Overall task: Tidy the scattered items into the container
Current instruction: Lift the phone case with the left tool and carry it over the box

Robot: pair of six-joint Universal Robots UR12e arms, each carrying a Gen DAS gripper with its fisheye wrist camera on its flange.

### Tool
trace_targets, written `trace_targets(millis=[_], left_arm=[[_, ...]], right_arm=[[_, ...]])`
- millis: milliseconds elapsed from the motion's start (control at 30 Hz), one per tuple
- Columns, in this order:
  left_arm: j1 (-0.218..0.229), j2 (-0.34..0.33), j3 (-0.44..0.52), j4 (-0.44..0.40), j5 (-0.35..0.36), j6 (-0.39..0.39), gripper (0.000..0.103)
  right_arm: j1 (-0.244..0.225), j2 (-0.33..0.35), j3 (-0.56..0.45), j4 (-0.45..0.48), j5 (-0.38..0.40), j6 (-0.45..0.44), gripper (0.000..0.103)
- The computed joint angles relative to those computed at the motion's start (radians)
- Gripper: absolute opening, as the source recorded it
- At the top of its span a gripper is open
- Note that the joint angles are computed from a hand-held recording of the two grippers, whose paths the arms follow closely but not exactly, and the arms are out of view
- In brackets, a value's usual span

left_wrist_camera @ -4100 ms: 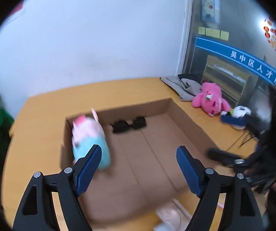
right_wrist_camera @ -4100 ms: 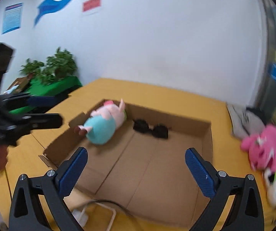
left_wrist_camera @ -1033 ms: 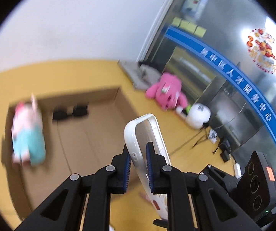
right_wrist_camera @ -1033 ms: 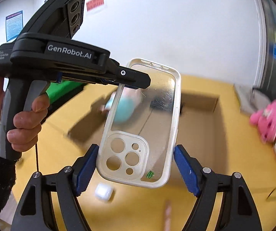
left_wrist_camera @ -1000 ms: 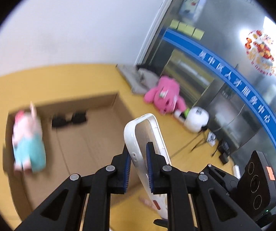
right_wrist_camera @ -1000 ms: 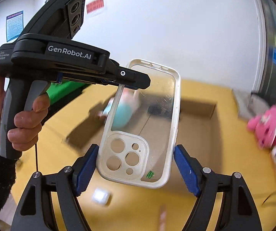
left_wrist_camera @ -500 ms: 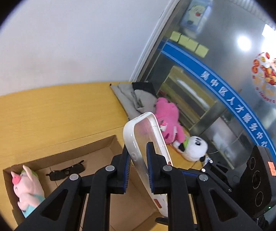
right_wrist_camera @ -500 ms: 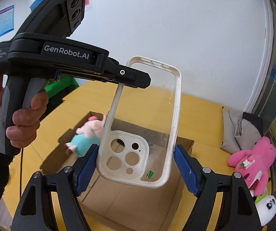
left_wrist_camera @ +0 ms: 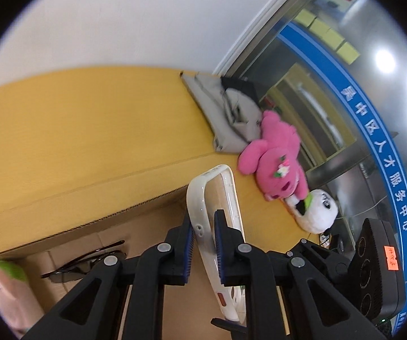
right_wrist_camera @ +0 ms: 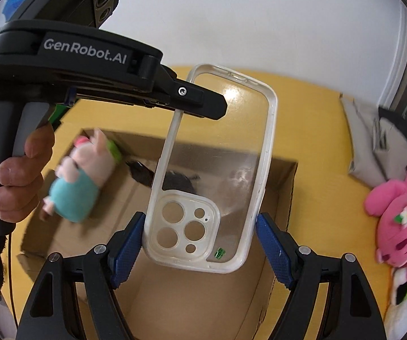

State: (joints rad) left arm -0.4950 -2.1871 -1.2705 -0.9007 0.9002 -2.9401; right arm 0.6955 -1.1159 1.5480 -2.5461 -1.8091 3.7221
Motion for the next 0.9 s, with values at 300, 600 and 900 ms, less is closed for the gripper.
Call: trace_targets(millis=[300, 600, 900], left_arm=[[-0.010, -0.082, 0.039, -0.069, 0.008, -0.013, 0.013], [-0.020, -0.117, 0.061, -0.120, 0.051, -0.012, 0.014], [-0.021, -0.134, 0.059, -0.140, 0.082, -0.034, 0.017]], right_arm=[[-0.035, 0.046, 0.012, 0.050, 0.090, 0.018, 0.083], [-0.033, 0.074, -0.030, 0.148, 0.094, 0.016, 0.031], [-0.024, 0.091, -0.034, 0.184, 0.088, 0.020, 0.030]])
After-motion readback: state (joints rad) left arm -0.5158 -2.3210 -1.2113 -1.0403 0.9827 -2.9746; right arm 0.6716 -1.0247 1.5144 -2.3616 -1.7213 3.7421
